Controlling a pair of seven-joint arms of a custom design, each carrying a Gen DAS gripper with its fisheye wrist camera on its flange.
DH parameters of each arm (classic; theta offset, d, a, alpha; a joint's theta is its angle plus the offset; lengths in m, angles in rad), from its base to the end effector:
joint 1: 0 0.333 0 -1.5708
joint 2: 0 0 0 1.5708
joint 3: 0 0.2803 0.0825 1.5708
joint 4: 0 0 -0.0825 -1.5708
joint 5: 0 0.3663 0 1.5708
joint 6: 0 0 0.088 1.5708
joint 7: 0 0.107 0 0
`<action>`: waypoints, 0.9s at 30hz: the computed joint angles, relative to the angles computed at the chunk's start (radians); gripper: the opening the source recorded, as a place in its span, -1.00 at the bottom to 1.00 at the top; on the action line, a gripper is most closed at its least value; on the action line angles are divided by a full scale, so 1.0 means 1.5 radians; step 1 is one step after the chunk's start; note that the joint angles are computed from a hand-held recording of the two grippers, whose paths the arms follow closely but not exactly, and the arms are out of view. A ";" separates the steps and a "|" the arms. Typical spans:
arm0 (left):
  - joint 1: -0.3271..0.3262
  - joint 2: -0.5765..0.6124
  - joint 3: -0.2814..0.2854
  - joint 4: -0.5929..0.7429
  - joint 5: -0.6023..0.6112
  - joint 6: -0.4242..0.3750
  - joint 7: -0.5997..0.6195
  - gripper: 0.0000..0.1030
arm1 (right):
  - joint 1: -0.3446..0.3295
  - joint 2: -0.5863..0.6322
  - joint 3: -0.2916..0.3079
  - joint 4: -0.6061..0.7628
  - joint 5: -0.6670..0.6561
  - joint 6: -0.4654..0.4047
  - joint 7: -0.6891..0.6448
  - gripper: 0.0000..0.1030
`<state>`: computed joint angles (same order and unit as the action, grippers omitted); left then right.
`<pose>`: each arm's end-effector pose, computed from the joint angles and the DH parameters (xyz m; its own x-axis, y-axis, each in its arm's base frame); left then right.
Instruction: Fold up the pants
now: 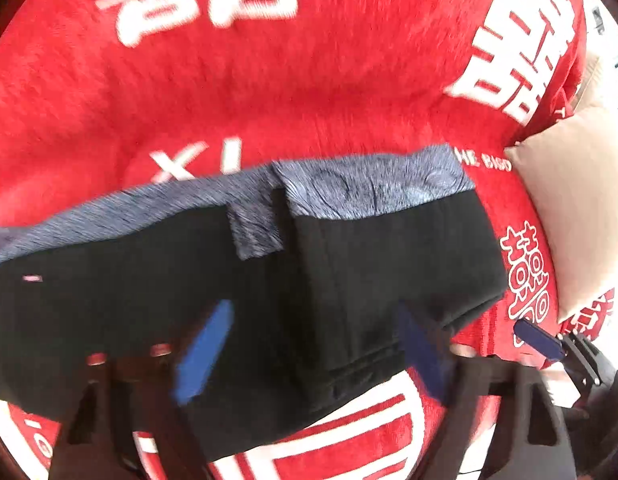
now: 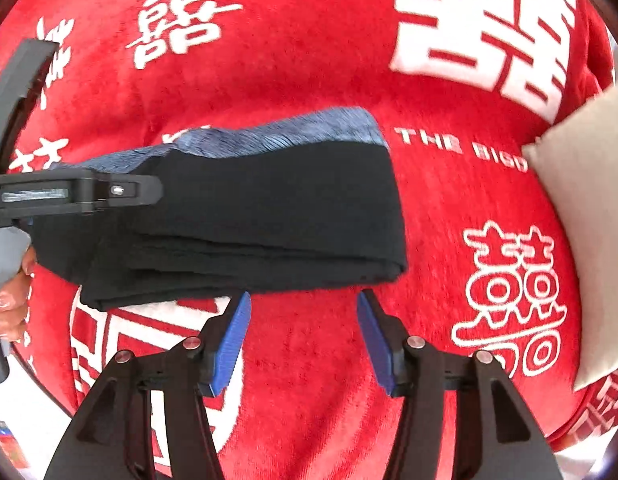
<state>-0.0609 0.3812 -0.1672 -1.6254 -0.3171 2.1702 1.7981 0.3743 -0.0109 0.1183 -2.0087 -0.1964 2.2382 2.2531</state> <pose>0.6356 -0.1480 0.3969 -0.2940 -0.9064 0.3033 -0.9491 0.2394 -0.2045 0.4945 0.2590 0.4551 -0.0856 -0.9963 -0.0043 -0.9537 0.0832 -0.2890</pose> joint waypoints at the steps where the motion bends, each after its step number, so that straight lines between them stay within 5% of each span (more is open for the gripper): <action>1: 0.004 0.021 -0.001 0.026 -0.009 -0.025 -0.003 -0.26 | -0.002 -0.006 -0.002 -0.007 0.009 0.003 0.000 0.01; 5: 0.000 0.046 -0.001 0.067 0.000 -0.068 -0.020 -0.66 | -0.012 -0.027 -0.012 -0.043 0.083 0.034 -0.015 -0.52; 9: 0.009 0.000 -0.001 0.022 -0.007 -0.063 0.006 -0.88 | -0.018 -0.046 -0.015 -0.057 0.106 0.040 -0.018 -0.58; 13: 0.009 -0.030 0.007 -0.053 -0.005 -0.056 -0.011 -0.88 | -0.024 -0.058 -0.025 -0.070 0.149 0.056 -0.052 -0.57; 16: -0.001 -0.053 0.007 -0.093 0.005 -0.005 -0.016 -0.88 | -0.035 -0.051 -0.034 -0.069 0.172 0.077 -0.070 -0.52; 18: -0.003 -0.064 0.007 -0.111 0.007 0.013 -0.016 -0.88 | -0.047 -0.038 -0.044 -0.065 0.196 0.109 -0.086 -0.04; 20: -0.002 -0.068 0.007 -0.117 0.003 0.018 -0.017 -0.88 | -0.065 -0.005 -0.057 -0.045 0.223 0.150 -0.113 0.15; 27: -0.010 -0.070 0.008 -0.122 0.024 0.031 -0.032 -0.88 | -0.168 0.176 -0.036 0.118 0.460 0.137 -0.316 0.14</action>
<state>-0.0761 0.2768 -0.1549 -1.8082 -0.2817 2.2171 1.7499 0.1226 0.2530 0.0637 -1.8317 0.4942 2.4432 1.7785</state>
